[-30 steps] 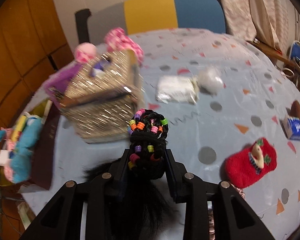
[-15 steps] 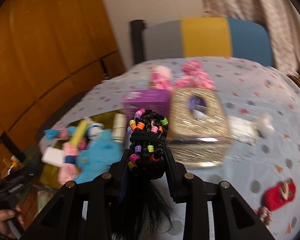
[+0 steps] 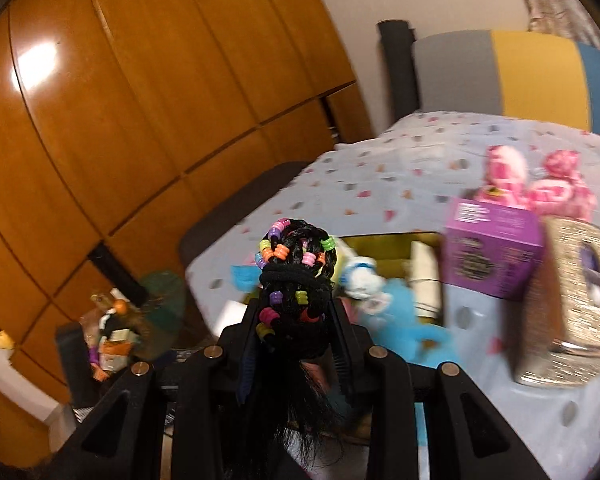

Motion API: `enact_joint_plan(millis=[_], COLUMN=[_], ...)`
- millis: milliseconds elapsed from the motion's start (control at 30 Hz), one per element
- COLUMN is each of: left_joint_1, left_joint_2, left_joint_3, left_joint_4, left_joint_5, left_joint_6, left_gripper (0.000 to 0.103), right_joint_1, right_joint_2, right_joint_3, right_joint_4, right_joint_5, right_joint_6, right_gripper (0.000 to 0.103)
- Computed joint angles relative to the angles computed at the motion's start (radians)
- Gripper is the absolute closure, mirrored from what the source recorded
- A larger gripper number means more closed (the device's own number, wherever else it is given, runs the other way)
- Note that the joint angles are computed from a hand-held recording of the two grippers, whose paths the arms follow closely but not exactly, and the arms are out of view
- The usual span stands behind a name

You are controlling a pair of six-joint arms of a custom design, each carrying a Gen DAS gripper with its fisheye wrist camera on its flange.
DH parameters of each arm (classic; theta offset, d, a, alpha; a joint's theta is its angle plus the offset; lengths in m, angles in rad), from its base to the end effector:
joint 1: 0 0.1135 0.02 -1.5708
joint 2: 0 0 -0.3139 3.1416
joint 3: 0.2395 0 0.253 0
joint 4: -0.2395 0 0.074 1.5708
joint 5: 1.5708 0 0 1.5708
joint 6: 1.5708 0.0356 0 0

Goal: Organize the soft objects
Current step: 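Lower the wig into the tray and open the right tool, then move both tools back to the items left on the table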

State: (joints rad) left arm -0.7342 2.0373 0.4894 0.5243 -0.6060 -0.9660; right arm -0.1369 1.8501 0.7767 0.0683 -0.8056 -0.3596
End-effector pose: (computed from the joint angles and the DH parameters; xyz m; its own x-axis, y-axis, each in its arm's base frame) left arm 0.2218 -0.1729 0.0613 -0.6325 -0.3399 -0.6960 -0.3335 0.9305 -0.1514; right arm 0.3299 -0.0195 0.1446 -0.6813 -0.1522 -0.7160 -0.5643 0.7322 0.3813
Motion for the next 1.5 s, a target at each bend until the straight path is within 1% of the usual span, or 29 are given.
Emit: enact_joint_plan(millis=[67, 133, 233, 300, 367, 467, 500, 567, 600, 633, 700, 767, 900, 1000, 1067, 1167, 1233, 1300, 1367, 1433, 1467, 1500], left_joint_1=[0.018, 0.034, 0.057, 0.072, 0.086, 0.093, 0.093, 0.090, 0.088, 0.083, 0.075, 0.061, 0.020, -0.023, -0.047, -0.092, -0.120, -0.144, -0.167, -0.188, -0.205, -0.213], left_joint_2=[-0.004, -0.011, -0.020, -0.023, -0.020, -0.013, -0.012, -0.015, -0.016, -0.020, -0.025, -0.032, -0.049, -0.059, -0.055, -0.019, 0.010, 0.049, 0.103, 0.149, 0.185, 0.204], left_joint_3=[-0.024, -0.049, -0.083, -0.104, -0.122, -0.130, -0.131, -0.131, -0.130, -0.128, -0.118, -0.103, -0.060, -0.013, 0.032, 0.142, 0.219, 0.303, 0.413, 0.514, 0.589, 0.631], left_joint_4=[0.016, 0.037, 0.056, 0.072, 0.090, 0.099, 0.101, 0.103, 0.105, 0.102, 0.095, 0.076, 0.052, 0.062, 0.049, 0.008, -0.034, -0.063, -0.111, -0.156, -0.196, -0.216], left_joint_5=[0.000, 0.000, -0.008, -0.008, -0.003, 0.003, 0.004, -0.001, -0.005, -0.012, -0.018, -0.024, -0.030, -0.016, 0.010, 0.067, 0.094, 0.142, 0.207, 0.259, 0.283, 0.297], left_joint_6=[-0.015, -0.030, -0.049, -0.058, -0.069, -0.071, -0.071, -0.068, -0.065, -0.064, -0.054, -0.048, 0.000, 0.083, 0.147, 0.248, 0.294, 0.358, 0.426, 0.469, 0.500, 0.520], left_gripper=[0.035, 0.035, 0.035, 0.035, 0.035, 0.035, 0.034, 0.030, 0.030, 0.030, 0.030, 0.030, 0.030, 0.030, 0.030, 0.030, 0.030, 0.030, 0.030, 0.030, 0.030, 0.030], right_joint_1=[0.051, 0.114, 0.191, 0.252, 0.304, 0.335, 0.329, 0.307, 0.297, 0.286, 0.252, 0.219, 0.117, -0.002, -0.114, -0.288, -0.401, -0.487, -0.581, -0.672, -0.712, -0.749], right_joint_2=[0.018, 0.033, 0.115, 0.186, 0.259, 0.377, 0.395, 0.381, 0.365, 0.349, 0.301, 0.248, 0.167, 0.127, 0.122, 0.137, 0.163, 0.190, 0.222, 0.249, 0.264, 0.282], right_joint_3=[0.026, 0.021, 0.068, 0.100, 0.133, 0.226, 0.239, 0.203, 0.183, 0.166, 0.128, 0.081, 0.005, -0.042, -0.053, -0.014, 0.042, 0.109, 0.185, 0.258, 0.294, 0.336], right_joint_4=[-0.010, 0.042, 0.038, 0.048, 0.065, -0.016, -0.035, 0.004, 0.019, 0.027, 0.040, 0.062, 0.076, 0.079, 0.069, 0.002, -0.043, -0.087, -0.124, -0.147, -0.149, -0.153], right_joint_5=[-0.008, 0.034, 0.070, 0.125, 0.211, 0.274, 0.272, 0.232, 0.217, 0.203, 0.165, 0.149, 0.118, 0.104, 0.096, 0.080, 0.086, 0.102, 0.119, 0.137, 0.148, 0.166], right_joint_6=[0.043, 0.094, 0.136, 0.164, 0.183, 0.162, 0.160, 0.150, 0.143, 0.134, 0.109, 0.089, 0.031, -0.020, -0.058, -0.108, -0.123, -0.126, -0.121, -0.106, -0.090, -0.070], right_gripper=[0.071, 0.071, 0.071, 0.071, 0.069, 0.067, 0.066, 0.061, 0.058, 0.058, 0.058, 0.058, 0.058, 0.058, 0.058, 0.058, 0.058, 0.058, 0.058, 0.058, 0.058, 0.058])
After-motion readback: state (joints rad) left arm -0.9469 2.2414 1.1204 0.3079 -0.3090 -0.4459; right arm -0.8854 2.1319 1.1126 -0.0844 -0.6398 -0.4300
